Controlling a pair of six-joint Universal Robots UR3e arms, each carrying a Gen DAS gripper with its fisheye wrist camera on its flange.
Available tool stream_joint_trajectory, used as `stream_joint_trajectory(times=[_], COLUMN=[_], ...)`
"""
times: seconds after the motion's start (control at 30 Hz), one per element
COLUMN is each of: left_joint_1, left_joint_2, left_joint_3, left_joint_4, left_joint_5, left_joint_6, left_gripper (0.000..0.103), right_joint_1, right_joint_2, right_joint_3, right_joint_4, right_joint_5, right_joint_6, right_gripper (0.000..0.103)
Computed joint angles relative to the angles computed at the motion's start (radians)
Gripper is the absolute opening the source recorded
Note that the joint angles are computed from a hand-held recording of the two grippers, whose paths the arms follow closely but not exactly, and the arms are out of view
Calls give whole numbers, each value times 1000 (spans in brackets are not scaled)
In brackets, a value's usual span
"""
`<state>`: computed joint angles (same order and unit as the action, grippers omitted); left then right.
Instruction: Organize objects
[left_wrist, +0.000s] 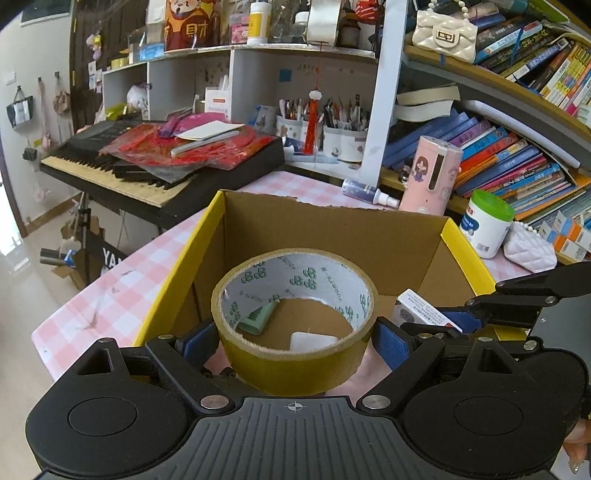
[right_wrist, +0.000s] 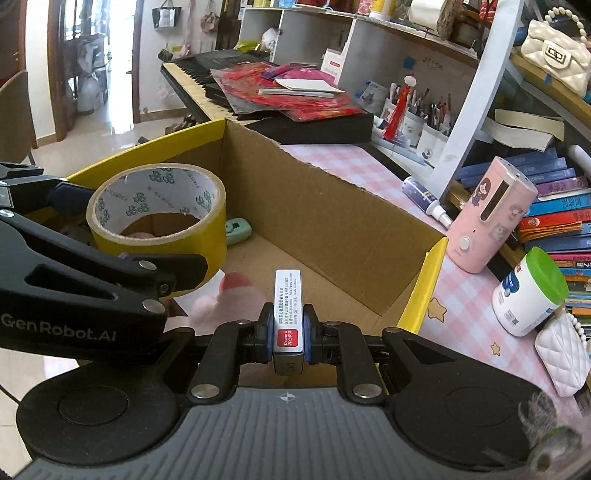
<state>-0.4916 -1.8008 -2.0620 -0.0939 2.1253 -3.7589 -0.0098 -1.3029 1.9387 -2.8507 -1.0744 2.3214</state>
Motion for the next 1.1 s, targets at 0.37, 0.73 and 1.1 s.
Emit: stream_joint_trajectory(times=[0.37, 0.73, 1.1], left_joint_1=[-32, -101, -251], left_joint_2=[-16, 64, 208], left_joint_3=[-11, -58, -136], left_joint_4=[130, 162, 5], left_joint_5=[36, 117, 288], left_joint_6=[65, 41, -142], left_gripper=[95, 100, 103], right_joint_1=[10, -23, -106], right_joint_2=[4, -120, -439], right_joint_3=[-10, 142, 491], right_joint_4=[1, -131, -417], right_joint_5=[-17, 11, 20], right_joint_6=[28, 104, 307], right_gripper=[15, 64, 98])
